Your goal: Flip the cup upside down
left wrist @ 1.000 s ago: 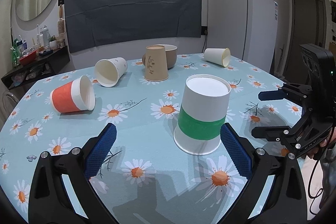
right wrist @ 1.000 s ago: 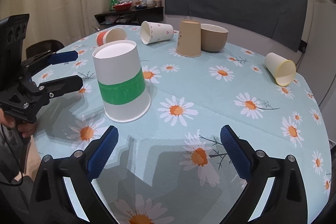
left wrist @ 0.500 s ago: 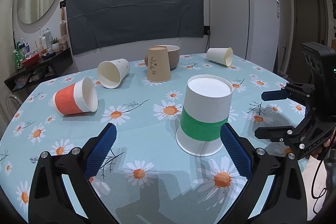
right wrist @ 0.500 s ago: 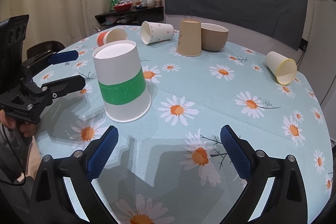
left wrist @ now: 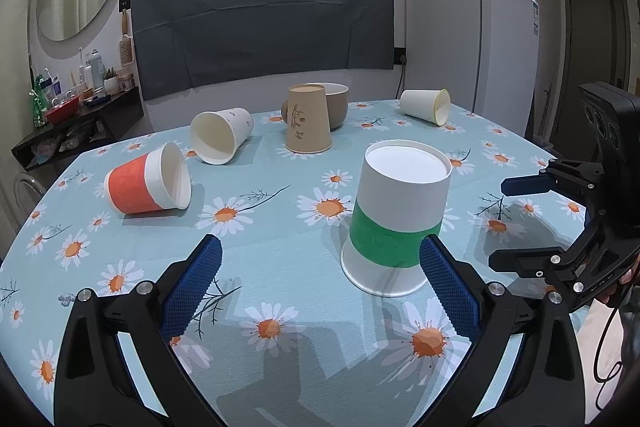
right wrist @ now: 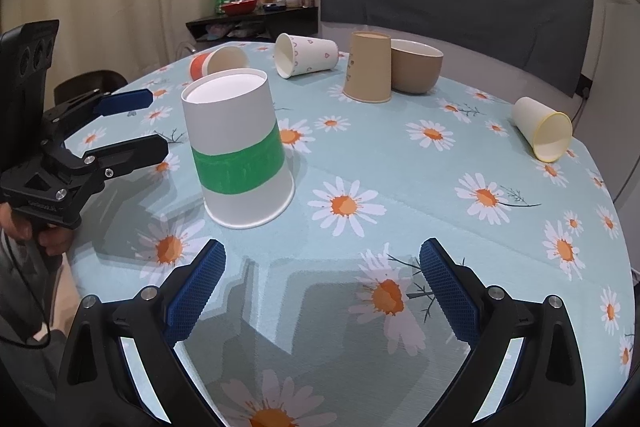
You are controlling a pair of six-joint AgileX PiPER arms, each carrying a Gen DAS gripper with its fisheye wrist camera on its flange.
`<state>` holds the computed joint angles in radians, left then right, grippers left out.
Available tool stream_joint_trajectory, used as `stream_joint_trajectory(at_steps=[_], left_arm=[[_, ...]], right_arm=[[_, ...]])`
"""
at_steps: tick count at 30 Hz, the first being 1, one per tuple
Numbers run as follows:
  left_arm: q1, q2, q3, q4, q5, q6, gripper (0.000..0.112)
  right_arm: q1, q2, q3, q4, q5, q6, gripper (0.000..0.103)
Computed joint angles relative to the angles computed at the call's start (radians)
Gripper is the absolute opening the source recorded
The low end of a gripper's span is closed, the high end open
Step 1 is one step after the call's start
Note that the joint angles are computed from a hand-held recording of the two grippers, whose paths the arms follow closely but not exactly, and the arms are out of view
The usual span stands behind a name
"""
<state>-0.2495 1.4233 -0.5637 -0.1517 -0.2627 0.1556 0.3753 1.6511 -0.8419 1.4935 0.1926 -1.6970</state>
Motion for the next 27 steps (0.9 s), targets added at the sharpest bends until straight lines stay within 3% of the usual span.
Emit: stream_joint_trajectory(at_steps=[4, 12, 27], left_arm=[[0.013, 0.001, -0.002, 0.045, 0.006, -0.057, 0.097], [0.013, -0.001, 0.001, 0.035, 0.002, -0.049, 0.097], [0.010, 0.002, 0.000, 0.036, 0.000, -0.047, 0.097]], right_arm=[[-0.003, 0.001, -0.001, -0.007, 0.004, 0.005, 0.094], [-0.002, -0.010, 0.019, 0.133, -0.002, -0.130, 0.094], [-0.001, -0.012, 0.020, 0.134, 0.003, -0.131, 0.094]])
